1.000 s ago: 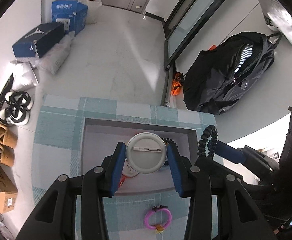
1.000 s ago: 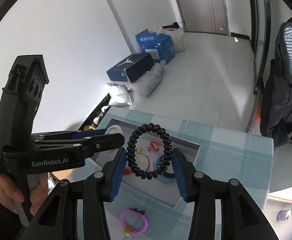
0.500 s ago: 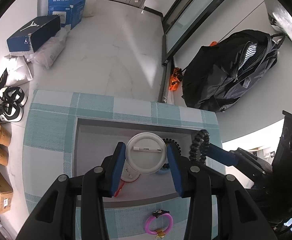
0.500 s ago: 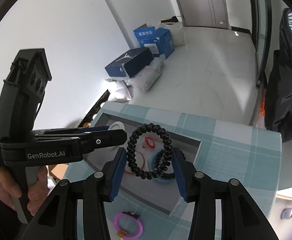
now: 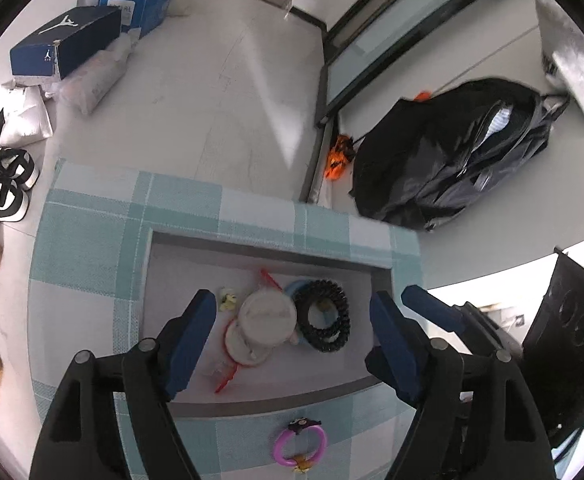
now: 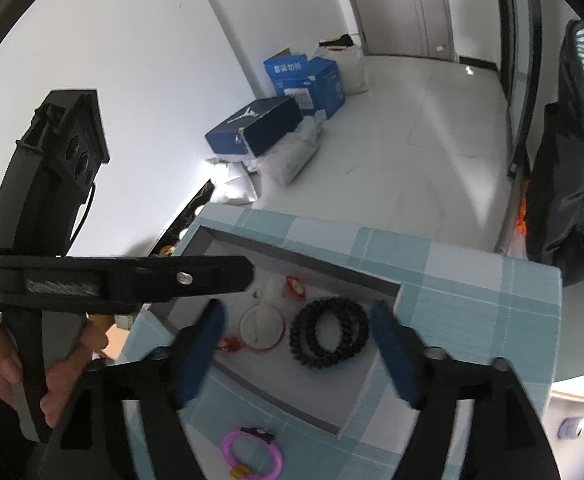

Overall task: Organize jewelry
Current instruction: 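Carry both items into the grey box and open both grippers, then move back and grasp the small yellow flower charm with the left gripper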

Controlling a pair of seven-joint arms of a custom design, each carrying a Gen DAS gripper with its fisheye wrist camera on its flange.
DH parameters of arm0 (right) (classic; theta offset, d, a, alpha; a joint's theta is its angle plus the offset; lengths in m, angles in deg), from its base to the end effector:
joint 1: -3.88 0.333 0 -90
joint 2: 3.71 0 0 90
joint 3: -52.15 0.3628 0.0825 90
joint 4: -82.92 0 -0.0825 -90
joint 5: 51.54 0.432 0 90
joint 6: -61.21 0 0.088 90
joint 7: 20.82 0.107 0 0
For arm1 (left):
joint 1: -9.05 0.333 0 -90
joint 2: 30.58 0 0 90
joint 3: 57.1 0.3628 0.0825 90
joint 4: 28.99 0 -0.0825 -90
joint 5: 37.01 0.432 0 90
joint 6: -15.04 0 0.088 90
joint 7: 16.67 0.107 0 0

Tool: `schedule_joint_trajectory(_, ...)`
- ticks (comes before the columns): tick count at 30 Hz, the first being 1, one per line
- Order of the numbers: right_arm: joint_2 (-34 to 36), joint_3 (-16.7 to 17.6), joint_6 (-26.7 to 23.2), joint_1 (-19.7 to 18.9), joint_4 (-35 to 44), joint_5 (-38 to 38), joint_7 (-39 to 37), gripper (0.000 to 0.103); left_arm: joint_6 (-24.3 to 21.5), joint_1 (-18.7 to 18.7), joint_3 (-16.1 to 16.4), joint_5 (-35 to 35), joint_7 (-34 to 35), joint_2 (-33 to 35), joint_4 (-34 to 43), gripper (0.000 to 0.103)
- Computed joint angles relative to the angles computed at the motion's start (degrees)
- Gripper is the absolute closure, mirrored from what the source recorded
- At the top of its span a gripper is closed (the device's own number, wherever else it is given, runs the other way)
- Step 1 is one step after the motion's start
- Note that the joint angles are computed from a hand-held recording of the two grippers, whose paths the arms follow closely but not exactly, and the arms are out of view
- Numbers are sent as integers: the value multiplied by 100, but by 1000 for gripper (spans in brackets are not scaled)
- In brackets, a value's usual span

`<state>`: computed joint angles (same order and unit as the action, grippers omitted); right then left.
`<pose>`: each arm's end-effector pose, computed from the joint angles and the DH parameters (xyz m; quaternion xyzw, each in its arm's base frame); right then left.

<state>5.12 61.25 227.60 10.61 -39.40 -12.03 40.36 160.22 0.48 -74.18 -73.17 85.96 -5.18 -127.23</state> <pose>0.6281 0.1350 0.4100 -0.7121 0.6152 -0.1051 0.3215 0.6948 -0.2943 0.3974 0.6134 -0.7174 0.3114 0.1096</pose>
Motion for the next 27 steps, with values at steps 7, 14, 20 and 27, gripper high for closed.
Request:
schedule_joint_trajectory(7, -151, 9, 168, -21, -128, 407, -252, 21, 360, -145, 146, 326, -204, -199, -234, 27)
schedule_joint_trajectory(14, -344, -26, 392, 94, -323, 889, -591, 18, 894, -217, 204, 669, -357, -546, -743, 27)
schedule_joint_trajectory(20, -523, -127, 631, 279, -528, 1252, -882, 12, 1323, -203, 140, 449, -430, -883, -1310, 27)
schedule_joint_trajectory(27, -793, -281, 885, 522, -795, 1944, -1214, 6, 1614, -290, 97, 550, -239, -1158, -1709, 27)
